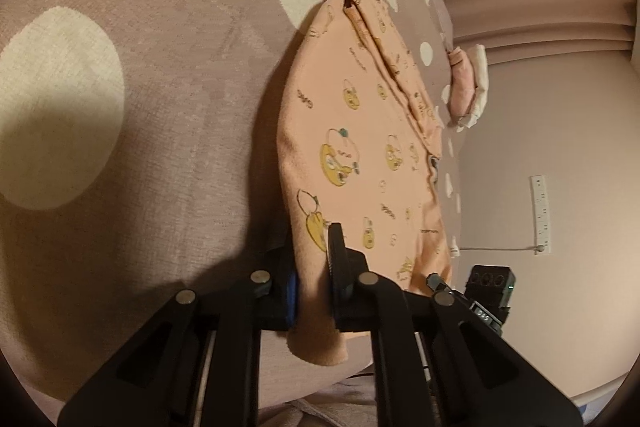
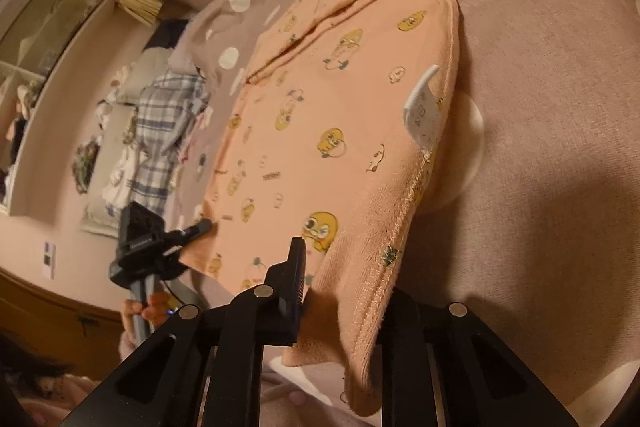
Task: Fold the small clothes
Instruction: 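Lift the hem with both grippers and fold it toward the collar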
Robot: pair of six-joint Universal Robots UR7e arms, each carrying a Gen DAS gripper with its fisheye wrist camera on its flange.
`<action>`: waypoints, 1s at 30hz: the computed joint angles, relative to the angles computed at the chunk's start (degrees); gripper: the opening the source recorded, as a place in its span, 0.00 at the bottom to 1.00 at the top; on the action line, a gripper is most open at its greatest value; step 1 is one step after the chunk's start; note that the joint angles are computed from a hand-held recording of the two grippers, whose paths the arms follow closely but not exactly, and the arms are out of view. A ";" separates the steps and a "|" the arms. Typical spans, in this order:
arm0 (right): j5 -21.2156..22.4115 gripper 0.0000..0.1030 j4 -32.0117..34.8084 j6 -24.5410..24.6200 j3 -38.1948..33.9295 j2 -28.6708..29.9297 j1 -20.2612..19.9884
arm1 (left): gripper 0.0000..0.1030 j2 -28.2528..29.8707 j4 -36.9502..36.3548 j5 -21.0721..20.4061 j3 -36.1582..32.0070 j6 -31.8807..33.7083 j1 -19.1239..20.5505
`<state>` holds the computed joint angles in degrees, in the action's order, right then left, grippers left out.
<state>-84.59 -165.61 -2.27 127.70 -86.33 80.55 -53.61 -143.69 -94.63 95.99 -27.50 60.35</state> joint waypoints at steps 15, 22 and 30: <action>18.00 0.19 -8.68 0.80 1.43 0.65 -3.29 | 0.07 1.14 -8.24 -11.63 0.00 0.40 1.03; 23.25 0.19 -10.62 1.38 1.07 1.48 -4.58 | 0.07 3.01 -9.23 -15.00 -2.75 1.26 0.79; 26.05 0.19 -12.52 2.64 -0.28 2.67 -4.78 | 0.07 6.27 -10.42 -18.82 -6.59 1.29 1.12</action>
